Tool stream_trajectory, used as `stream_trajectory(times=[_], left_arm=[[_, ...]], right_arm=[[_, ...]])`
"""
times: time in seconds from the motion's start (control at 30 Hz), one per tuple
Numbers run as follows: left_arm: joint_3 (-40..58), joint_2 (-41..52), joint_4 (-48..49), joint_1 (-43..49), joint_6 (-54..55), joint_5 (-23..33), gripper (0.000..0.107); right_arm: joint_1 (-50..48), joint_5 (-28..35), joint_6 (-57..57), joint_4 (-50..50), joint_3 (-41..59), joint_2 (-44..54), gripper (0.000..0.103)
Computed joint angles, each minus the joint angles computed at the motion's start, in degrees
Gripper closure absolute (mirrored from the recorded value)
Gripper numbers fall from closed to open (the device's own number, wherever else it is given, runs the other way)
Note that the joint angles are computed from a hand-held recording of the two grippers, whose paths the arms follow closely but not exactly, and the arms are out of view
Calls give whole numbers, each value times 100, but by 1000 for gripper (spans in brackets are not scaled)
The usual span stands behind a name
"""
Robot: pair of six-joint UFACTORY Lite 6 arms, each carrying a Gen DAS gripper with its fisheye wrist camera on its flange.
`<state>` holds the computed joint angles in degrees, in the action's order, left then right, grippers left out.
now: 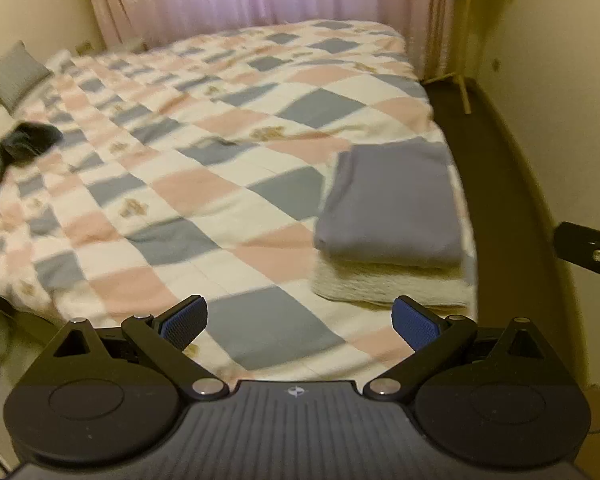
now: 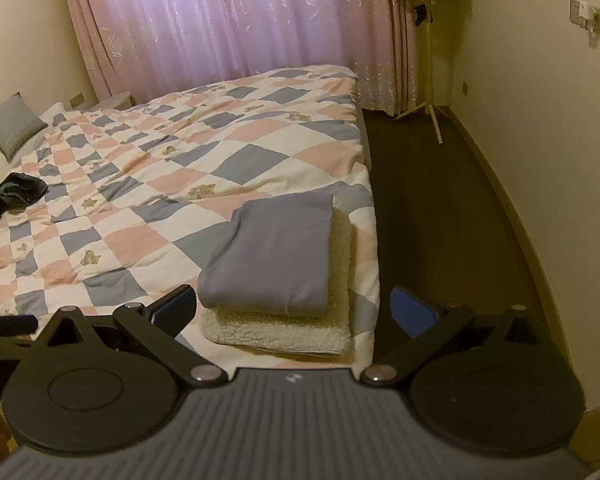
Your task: Fold clothes
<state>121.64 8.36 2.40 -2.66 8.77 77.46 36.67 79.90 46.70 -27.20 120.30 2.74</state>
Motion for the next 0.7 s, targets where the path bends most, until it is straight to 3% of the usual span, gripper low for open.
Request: stream_trajectory(times=[0.27,0.43,0.7], left_arm=[[687,501,146,-522,-270,176,6],[874,889,-75,-803,-390,384,6],[861,1222,88,-1294,-585,190,6]], right_arm=[[-913,-105,-761,990,234,25,1],[-1148,-100,-810,1033,-272,-257,1],[-1529,-203,-1015,1213,-1023,-666,1]])
